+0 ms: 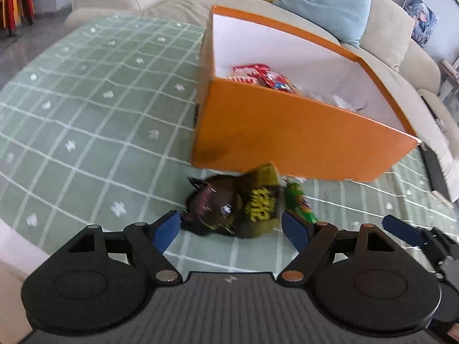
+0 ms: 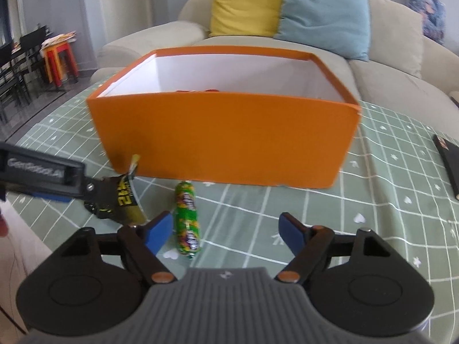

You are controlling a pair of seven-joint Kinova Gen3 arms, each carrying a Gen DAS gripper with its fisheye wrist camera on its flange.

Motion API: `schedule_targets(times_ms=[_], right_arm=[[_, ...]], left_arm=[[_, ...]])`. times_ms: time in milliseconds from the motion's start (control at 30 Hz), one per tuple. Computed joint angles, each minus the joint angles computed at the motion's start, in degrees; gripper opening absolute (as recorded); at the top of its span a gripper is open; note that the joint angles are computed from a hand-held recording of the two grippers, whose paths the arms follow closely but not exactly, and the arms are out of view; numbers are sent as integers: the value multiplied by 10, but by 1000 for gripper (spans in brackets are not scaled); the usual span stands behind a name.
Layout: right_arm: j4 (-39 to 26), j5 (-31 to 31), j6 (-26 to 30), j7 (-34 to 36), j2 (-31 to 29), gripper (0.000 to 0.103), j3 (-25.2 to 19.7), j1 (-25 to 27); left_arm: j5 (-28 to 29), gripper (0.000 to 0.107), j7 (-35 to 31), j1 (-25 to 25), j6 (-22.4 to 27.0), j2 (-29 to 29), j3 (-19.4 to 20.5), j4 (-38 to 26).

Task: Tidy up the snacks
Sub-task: 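Grasp the dark brown snack bag with the left tool while the right tool grasps the green sausage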

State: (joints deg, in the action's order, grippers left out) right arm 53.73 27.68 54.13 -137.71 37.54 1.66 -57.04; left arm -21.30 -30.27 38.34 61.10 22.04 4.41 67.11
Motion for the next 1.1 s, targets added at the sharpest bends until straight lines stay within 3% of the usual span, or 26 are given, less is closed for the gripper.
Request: schedule_targets(times_ms=[100,200,467,833,967,1100], right_arm=[[-17,-9,3,27,11,67,-10,6],[-36,-24,9,49,23,58,-14,11],[-77,-64,20,87,54,43,-15,22],[-115,-114,29,101,79,42,-16,41],[-124,-120,35,111,86,40,-16,42],[-127,-119,35,118,89,34,-12,39]], left_arm=[[10,94,-23,-14,-6,1,4,8],[15,94,-22,-22,-44,-11,2,40],[25,90,-45,-39,-97,-2,4,68],[16,90,-50,-33,-199,-10,-9,120],[-13,90,-49,-14,-189,-1,-18,111],[-63,90,-67,19,-141,22,-26,78]])
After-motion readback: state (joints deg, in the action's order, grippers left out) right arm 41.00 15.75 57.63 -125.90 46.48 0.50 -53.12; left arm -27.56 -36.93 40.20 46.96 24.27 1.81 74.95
